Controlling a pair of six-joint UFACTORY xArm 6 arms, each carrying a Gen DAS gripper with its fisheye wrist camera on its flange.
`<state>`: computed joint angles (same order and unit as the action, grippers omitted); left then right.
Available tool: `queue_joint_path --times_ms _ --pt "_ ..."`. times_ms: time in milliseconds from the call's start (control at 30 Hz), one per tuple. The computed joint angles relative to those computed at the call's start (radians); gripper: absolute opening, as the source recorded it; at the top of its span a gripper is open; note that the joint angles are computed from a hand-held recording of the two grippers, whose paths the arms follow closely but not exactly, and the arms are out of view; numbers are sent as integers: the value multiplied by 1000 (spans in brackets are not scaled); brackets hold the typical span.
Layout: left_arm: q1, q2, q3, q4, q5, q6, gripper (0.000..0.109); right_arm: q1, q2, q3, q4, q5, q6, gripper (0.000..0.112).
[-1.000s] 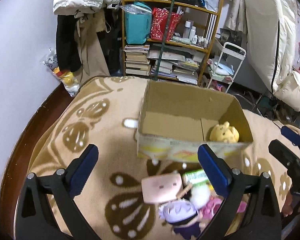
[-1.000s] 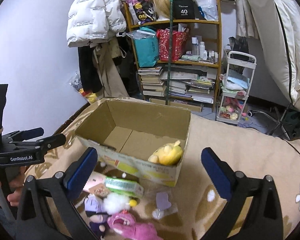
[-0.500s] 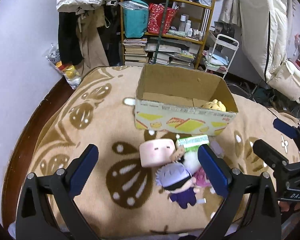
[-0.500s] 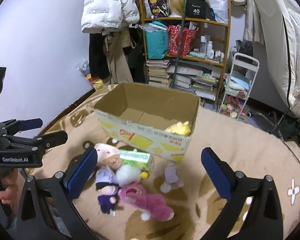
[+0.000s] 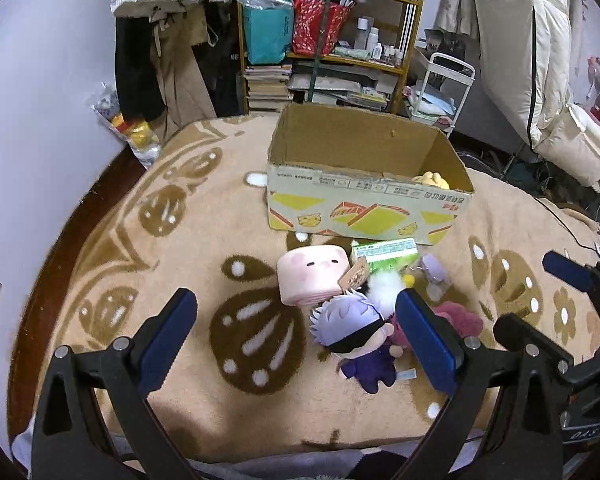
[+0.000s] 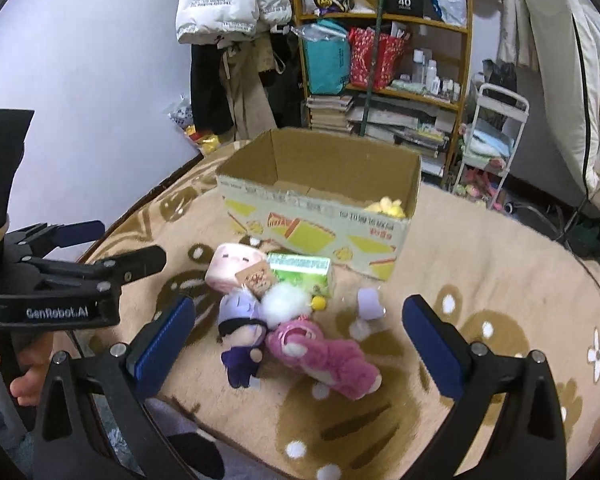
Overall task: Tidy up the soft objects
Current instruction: 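Move both tools back down toward the remaining toy pile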
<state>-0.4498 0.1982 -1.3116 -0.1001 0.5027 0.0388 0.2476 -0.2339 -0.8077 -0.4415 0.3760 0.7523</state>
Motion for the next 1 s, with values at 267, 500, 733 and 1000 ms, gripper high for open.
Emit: queue_joint_path --times_ms 267,500,733,1000 --pt "9 89 -72 -95 75 49 98 -24 44 0 107 -8 -59 103" --pt "-8 133 -105 -43 83 32 98 -48 73 3 225 -28 -121 103" --pt "-22 181 -141 -13 106 26 98 -63 108 -6 302 -35 -154 103" --pt "-37 249 -209 -44 179 44 98 -74 173 -32 442 -20 -234 103"
